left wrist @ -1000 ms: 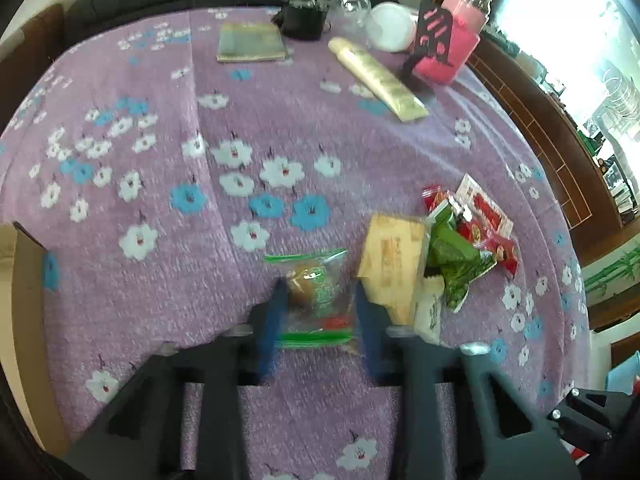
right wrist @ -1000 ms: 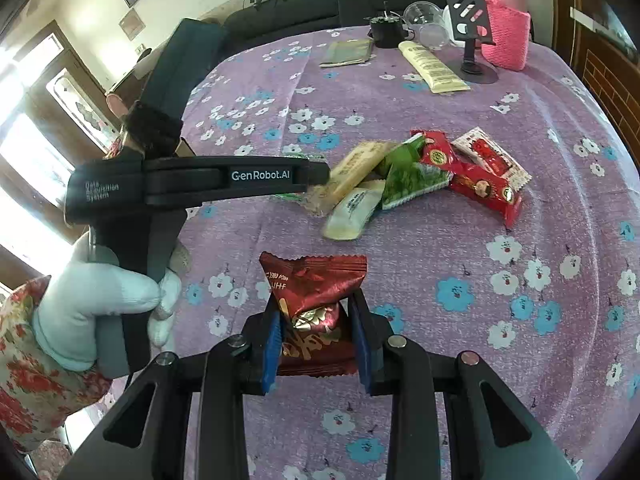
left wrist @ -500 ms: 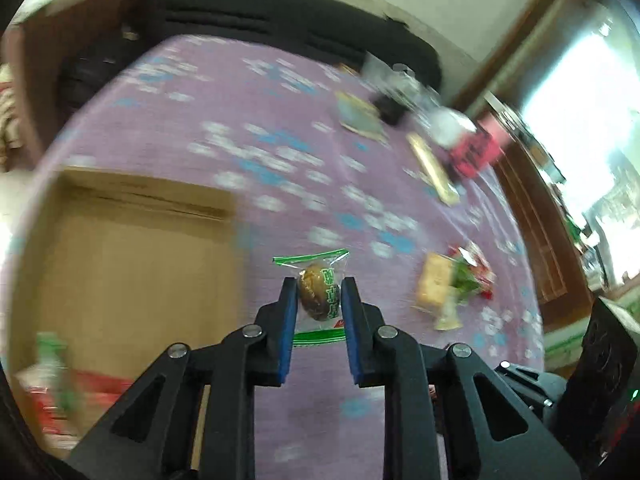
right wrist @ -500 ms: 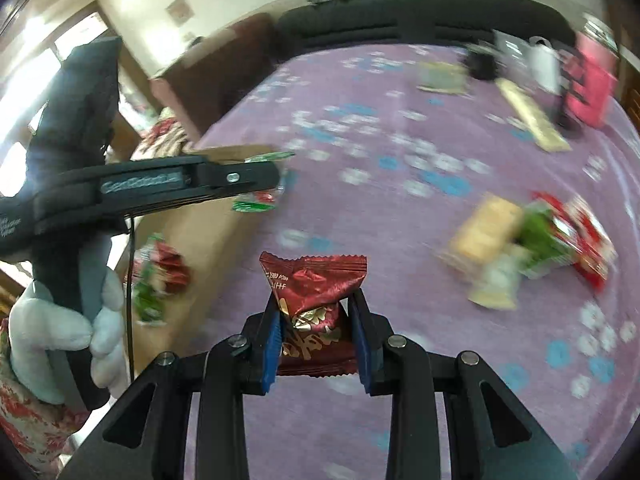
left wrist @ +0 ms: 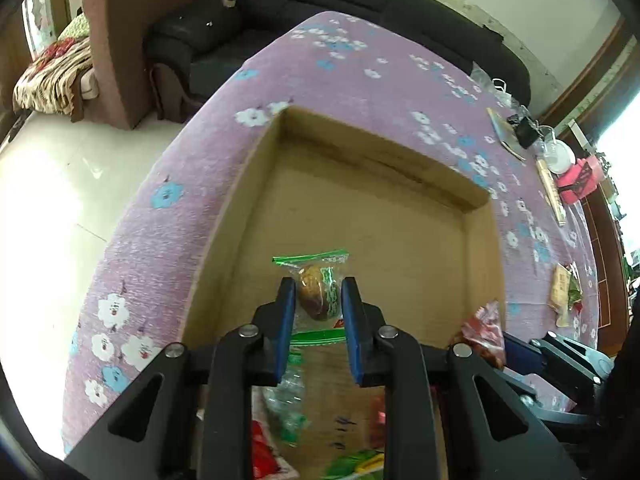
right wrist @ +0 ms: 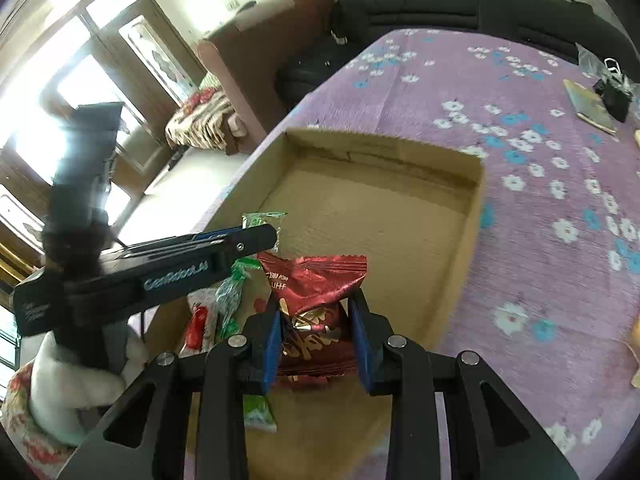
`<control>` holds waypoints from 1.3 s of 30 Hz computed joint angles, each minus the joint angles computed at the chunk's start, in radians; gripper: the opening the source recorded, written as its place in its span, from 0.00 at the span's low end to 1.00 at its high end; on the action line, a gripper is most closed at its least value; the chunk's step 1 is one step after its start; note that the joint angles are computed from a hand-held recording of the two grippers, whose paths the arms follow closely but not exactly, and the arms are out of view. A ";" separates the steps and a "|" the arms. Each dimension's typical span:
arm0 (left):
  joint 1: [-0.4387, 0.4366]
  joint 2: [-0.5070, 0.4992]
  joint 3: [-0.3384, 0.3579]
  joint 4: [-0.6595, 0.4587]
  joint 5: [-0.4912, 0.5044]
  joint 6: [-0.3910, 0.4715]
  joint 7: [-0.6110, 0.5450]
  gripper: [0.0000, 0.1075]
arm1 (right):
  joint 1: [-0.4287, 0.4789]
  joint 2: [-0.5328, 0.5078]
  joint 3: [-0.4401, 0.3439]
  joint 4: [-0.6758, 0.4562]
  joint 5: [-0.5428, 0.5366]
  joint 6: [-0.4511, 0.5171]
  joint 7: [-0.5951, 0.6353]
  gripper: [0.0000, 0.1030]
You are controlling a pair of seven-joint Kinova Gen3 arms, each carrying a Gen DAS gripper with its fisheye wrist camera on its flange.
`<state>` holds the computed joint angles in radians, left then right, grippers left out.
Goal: Organize snacks
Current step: 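Drop the cake packet into the box while the right drops the red candy, then grasp the cream biscuit bar with the left gripper while the right grasps a green packet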
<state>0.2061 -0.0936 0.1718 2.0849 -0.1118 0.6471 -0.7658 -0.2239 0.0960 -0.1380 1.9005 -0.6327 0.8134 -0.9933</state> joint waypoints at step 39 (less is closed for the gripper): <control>0.235 0.225 0.174 -0.304 -0.146 -0.035 0.321 0.49 | 0.430 -0.037 0.307 0.003 -0.020 0.101 0.249 0.43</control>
<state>0.4411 0.1310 0.3462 1.7807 -0.2576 0.6121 -0.4448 0.2062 0.0589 0.1688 1.9039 -0.6529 0.9140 -0.7439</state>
